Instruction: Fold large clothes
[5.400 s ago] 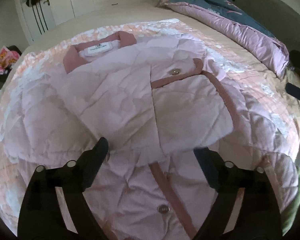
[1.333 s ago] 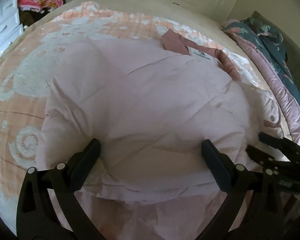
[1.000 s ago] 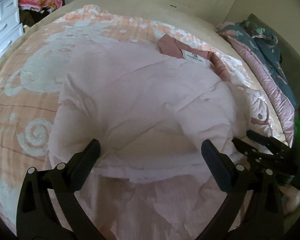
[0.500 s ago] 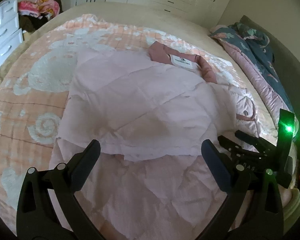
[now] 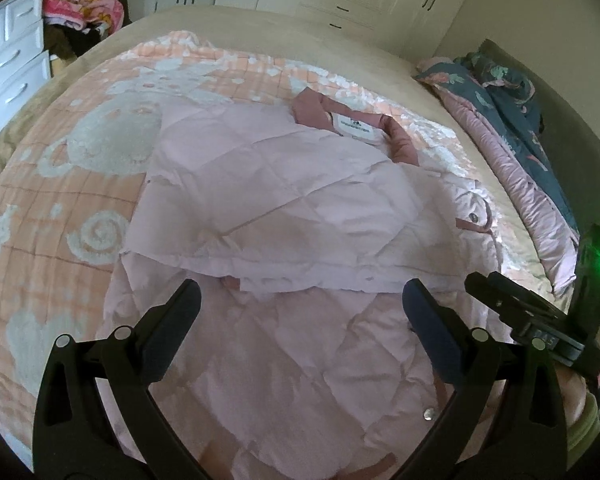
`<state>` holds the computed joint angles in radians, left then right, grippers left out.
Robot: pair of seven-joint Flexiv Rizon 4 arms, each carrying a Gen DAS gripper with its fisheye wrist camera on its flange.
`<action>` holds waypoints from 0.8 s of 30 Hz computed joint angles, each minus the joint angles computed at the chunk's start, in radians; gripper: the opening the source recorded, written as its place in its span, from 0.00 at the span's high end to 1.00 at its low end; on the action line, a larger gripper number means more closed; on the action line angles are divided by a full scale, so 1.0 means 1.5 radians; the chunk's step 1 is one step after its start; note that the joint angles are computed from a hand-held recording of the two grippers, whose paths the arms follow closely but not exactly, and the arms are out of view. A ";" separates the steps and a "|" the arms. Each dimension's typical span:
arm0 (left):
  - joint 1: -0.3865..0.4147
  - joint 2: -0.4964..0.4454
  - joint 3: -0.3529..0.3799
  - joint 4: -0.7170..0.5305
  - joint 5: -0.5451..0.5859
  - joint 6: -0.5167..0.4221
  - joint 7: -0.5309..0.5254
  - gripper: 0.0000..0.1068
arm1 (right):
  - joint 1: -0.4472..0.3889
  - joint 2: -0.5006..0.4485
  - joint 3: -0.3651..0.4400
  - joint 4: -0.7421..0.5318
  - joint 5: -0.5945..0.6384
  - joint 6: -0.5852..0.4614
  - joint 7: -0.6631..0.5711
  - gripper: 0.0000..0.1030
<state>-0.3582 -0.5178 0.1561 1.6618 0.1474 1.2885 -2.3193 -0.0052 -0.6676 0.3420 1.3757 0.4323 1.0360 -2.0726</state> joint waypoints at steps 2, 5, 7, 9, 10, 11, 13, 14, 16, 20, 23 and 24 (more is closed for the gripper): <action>-0.008 0.005 0.007 -0.001 0.007 -0.006 -0.007 0.11 | -0.009 0.010 0.007 0.008 0.009 -0.002 -0.010 0.05; -0.016 0.012 0.013 -0.001 0.022 -0.010 -0.018 0.11 | -0.020 0.027 0.016 0.023 0.027 0.001 -0.028 0.05; -0.017 0.017 0.012 0.001 0.028 -0.010 -0.023 0.11 | -0.026 0.040 0.020 0.031 0.041 0.001 -0.041 0.05; -0.020 0.022 0.012 0.001 0.036 -0.013 -0.029 0.11 | -0.032 0.052 0.024 0.037 0.056 0.001 -0.057 0.04; -0.021 0.024 0.013 0.000 0.040 -0.014 -0.032 0.11 | -0.032 0.056 0.023 0.039 0.061 0.000 -0.063 0.04; -0.024 0.028 0.015 0.000 0.046 -0.014 -0.037 0.11 | -0.035 0.060 0.025 0.040 0.069 -0.004 -0.072 0.04; -0.027 0.034 0.017 0.001 0.056 -0.013 -0.047 0.11 | -0.038 0.071 0.023 0.043 0.082 -0.011 -0.082 0.04; -0.031 0.037 0.021 0.001 0.063 -0.015 -0.056 0.11 | -0.038 0.075 0.021 0.044 0.088 -0.014 -0.085 0.04; -0.030 0.042 0.019 0.003 0.072 -0.010 -0.066 0.11 | -0.038 0.084 0.015 0.047 0.099 -0.020 -0.087 0.04; -0.036 0.054 0.021 0.002 0.092 -0.014 -0.081 0.11 | -0.036 0.109 0.005 0.064 0.114 -0.012 -0.104 0.04; -0.038 0.062 0.020 0.000 0.109 -0.021 -0.092 0.11 | -0.040 0.128 0.005 0.074 0.134 -0.009 -0.127 0.04; -0.039 0.065 0.020 0.000 0.115 -0.021 -0.096 0.11 | -0.044 0.135 0.006 0.076 0.143 -0.012 -0.137 0.04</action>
